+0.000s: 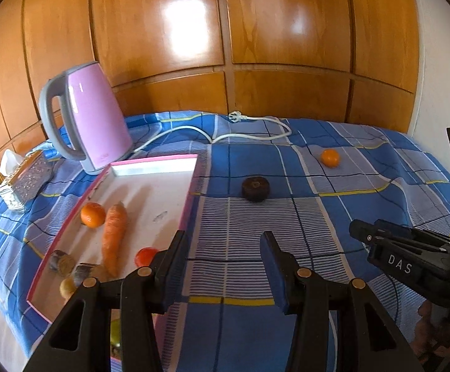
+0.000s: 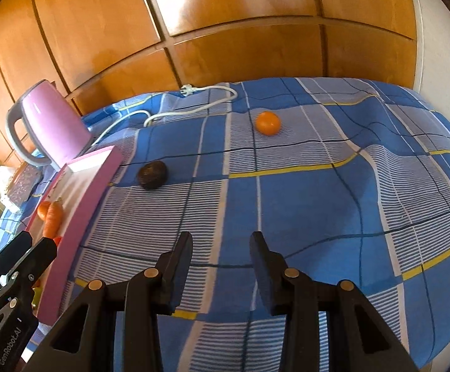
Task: Organize fruits
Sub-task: 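Grasp the dark round slice with the left tool while the right tool approaches the tangerine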
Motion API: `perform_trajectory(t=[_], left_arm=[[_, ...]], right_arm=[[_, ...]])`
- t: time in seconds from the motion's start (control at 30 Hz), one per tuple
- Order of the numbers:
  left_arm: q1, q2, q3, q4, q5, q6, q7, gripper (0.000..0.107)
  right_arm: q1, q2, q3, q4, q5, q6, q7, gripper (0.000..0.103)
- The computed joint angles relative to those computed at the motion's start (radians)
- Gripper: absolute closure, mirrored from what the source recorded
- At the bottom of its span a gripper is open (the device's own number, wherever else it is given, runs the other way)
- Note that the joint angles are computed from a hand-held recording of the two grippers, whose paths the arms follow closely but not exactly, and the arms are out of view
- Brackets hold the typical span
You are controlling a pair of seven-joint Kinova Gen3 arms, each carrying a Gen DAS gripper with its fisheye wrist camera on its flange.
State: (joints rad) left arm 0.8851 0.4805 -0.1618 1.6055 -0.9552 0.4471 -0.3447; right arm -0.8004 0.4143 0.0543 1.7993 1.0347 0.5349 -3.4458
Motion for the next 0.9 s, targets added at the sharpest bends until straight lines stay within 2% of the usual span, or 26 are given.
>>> perform_trajectory(t=[0.17, 0.43, 0.67, 0.9], left_arm=[[-0.037, 0.033, 0.032, -0.043, 0.057, 0.004, -0.071, 0.059], [-0.113, 0.084, 0.076, -0.119, 0.242, 0.007, -0.237, 0.059], [-0.133, 0.13, 0.058, -0.194, 0.379, 0.0, -0.328, 0.059], [-0.17, 0.199, 0.081, -0.322, 0.491, 0.041, -0.44, 0.059]], right_arm=[[0.02, 0.009, 0.004, -0.008, -0.018, -0.002, 0.027, 0.064], [0.048, 0.029, 0.022, -0.038, -0.06, -0.007, 0.098, 0.064], [0.077, 0.055, 0.043, -0.08, -0.114, -0.021, 0.192, 0.064], [0.121, 0.082, 0.08, -0.115, -0.197, -0.064, 0.29, 0.064]])
